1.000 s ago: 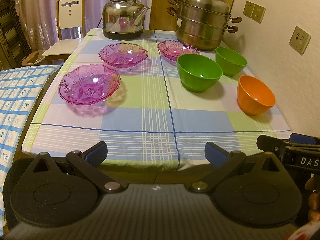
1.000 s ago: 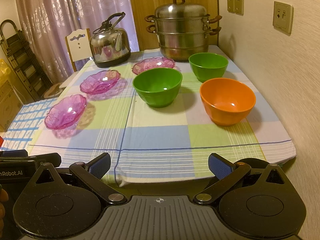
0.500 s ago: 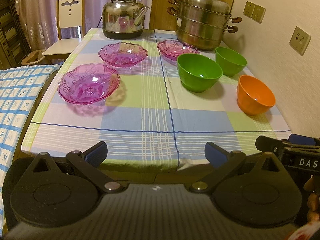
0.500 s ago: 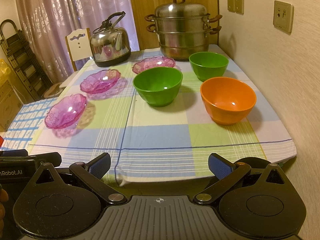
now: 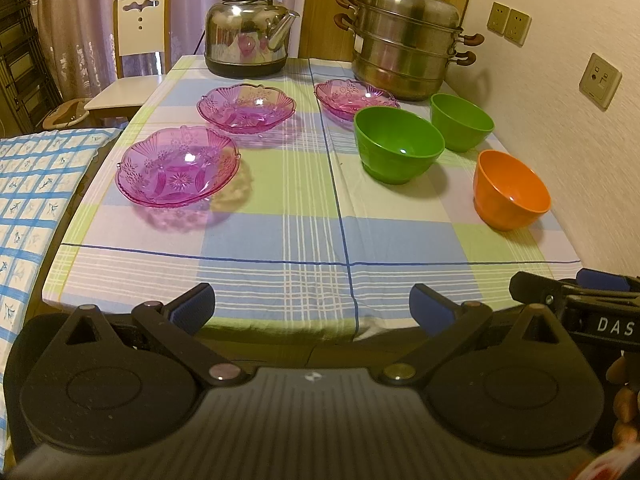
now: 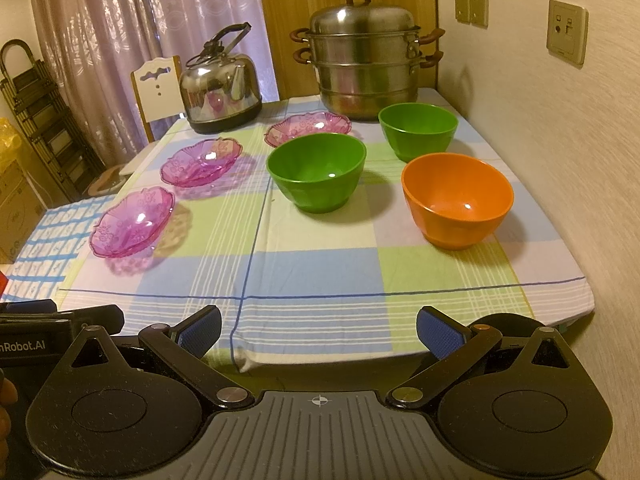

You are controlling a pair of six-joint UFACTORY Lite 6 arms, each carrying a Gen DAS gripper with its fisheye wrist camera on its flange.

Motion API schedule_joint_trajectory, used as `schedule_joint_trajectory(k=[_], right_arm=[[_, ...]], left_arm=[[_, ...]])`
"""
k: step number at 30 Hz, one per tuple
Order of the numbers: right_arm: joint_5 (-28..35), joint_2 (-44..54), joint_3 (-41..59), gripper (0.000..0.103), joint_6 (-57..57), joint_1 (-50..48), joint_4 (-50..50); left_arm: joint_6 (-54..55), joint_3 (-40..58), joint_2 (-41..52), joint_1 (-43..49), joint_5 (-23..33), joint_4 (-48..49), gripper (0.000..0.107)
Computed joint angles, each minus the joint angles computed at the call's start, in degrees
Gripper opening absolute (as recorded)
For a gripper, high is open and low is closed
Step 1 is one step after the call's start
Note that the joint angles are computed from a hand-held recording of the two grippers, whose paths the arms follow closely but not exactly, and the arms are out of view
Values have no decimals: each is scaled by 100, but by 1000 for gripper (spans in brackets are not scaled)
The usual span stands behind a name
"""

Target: Organize plates and bowls

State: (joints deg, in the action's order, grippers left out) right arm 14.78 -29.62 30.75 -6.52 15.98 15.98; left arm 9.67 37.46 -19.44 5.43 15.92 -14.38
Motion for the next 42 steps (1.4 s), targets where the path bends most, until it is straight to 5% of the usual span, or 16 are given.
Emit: schedule_joint_trajectory(k=[8,21,30,42], right_arm=[[-15,-10,-8,103,7,14,10],[-147,752,836,103,-735,283,953],[-274,2338,2634,103,-1516,874,1889],[132,5878,6039,102,-2733,1394,3118]], left_arm=[[47,6,10,7,-6,-75,103],[2241,858,579,1093,381,-1937,103],[3879,2410,1874,2348,900,-3124,103],[4525,4571,4558,3074,624,-3455,98]])
